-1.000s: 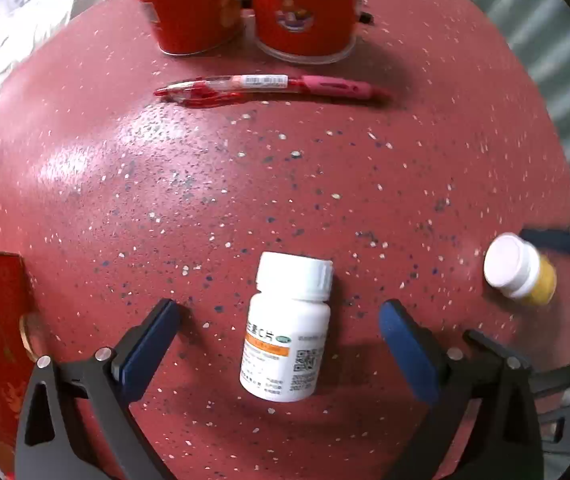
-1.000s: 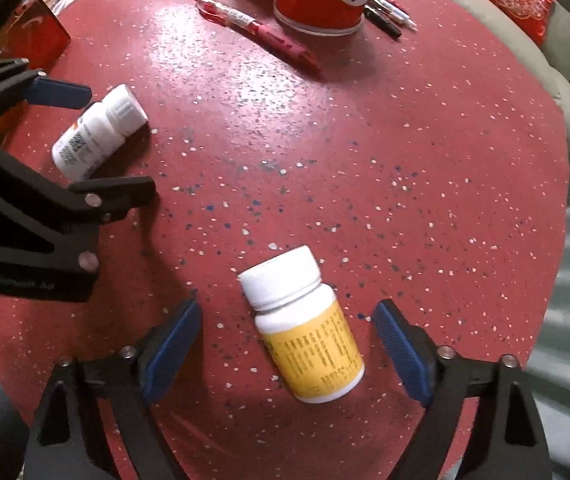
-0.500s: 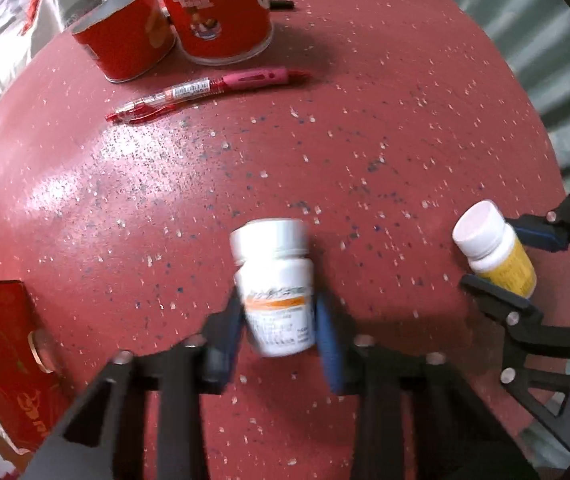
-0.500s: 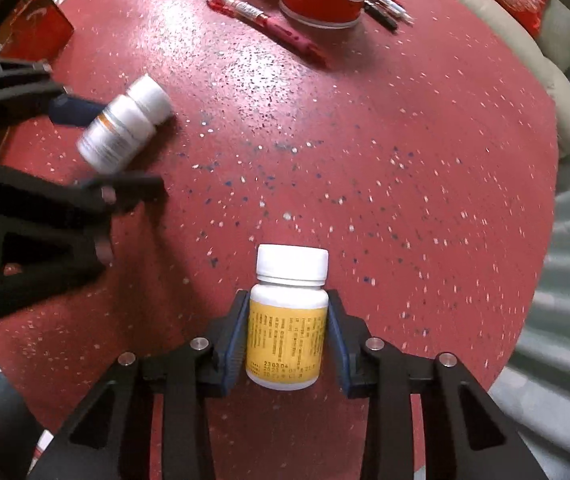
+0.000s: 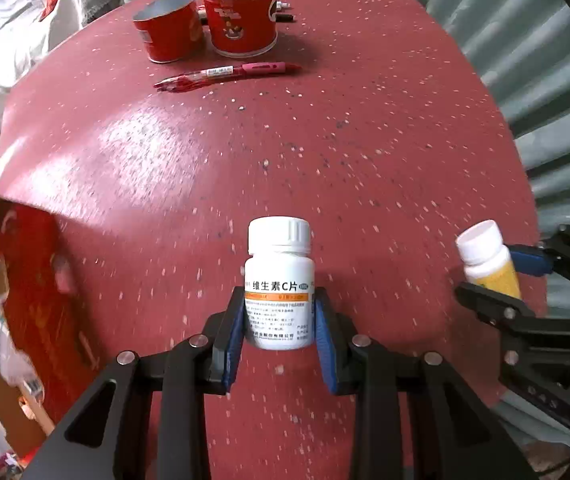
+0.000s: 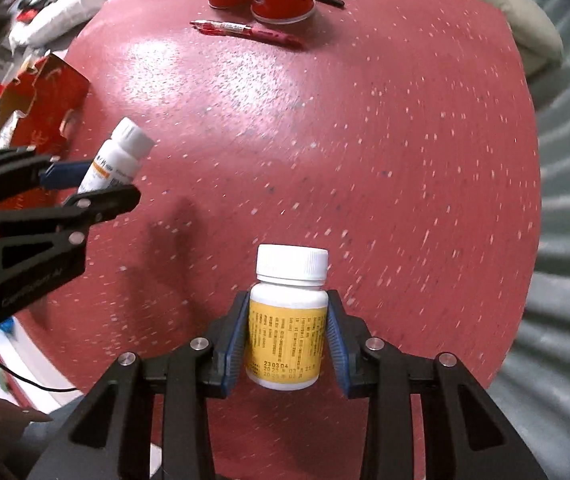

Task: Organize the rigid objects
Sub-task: 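Grasp the white pill bottle with the left gripper while the right grasps the yellow-label bottle, then carry both pill bottles with both grippers over the cardboard box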

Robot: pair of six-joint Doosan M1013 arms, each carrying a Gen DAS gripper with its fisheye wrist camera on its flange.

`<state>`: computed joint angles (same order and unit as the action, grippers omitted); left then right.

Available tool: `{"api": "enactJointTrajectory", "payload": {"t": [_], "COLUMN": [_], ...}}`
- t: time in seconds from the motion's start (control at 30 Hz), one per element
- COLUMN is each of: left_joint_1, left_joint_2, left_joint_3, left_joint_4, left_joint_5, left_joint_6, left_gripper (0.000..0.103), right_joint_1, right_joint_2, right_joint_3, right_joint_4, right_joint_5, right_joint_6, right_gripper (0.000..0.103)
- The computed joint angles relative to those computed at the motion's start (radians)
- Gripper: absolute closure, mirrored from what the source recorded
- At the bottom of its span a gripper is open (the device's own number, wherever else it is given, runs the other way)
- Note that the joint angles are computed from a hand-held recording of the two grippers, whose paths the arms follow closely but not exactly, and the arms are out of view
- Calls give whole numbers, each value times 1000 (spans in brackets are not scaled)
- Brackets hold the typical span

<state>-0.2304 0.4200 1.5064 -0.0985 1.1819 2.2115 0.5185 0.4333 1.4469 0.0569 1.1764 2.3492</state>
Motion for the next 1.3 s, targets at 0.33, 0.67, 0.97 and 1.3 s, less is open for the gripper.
{"api": "enactJointTrajectory", "payload": {"t": [0.33, 0.67, 0.97, 1.3], "left_joint_1": [80, 202, 301, 396], "left_joint_2": [-59, -89, -75, -42], "left_joint_3": [-15, -60, -107, -156], "left_joint_4": [-78, -145, -184, -144], "left_joint_5": [64, 118, 92, 50], "left_joint_6": [58, 92, 35, -105], "left_gripper": [68, 68, 68, 68], "right_joint_1": [53, 92, 123, 153], "right_joint_2": [-22, 41, 166, 341], "right_joint_3": [-31, -182, -413, -719], "right_joint_4": [1, -17, -39, -5], "right_joint_5": [-8, 31, 129, 239], "right_joint_6": [122, 146, 30, -107], "right_gripper": [65, 65, 65, 65]}}
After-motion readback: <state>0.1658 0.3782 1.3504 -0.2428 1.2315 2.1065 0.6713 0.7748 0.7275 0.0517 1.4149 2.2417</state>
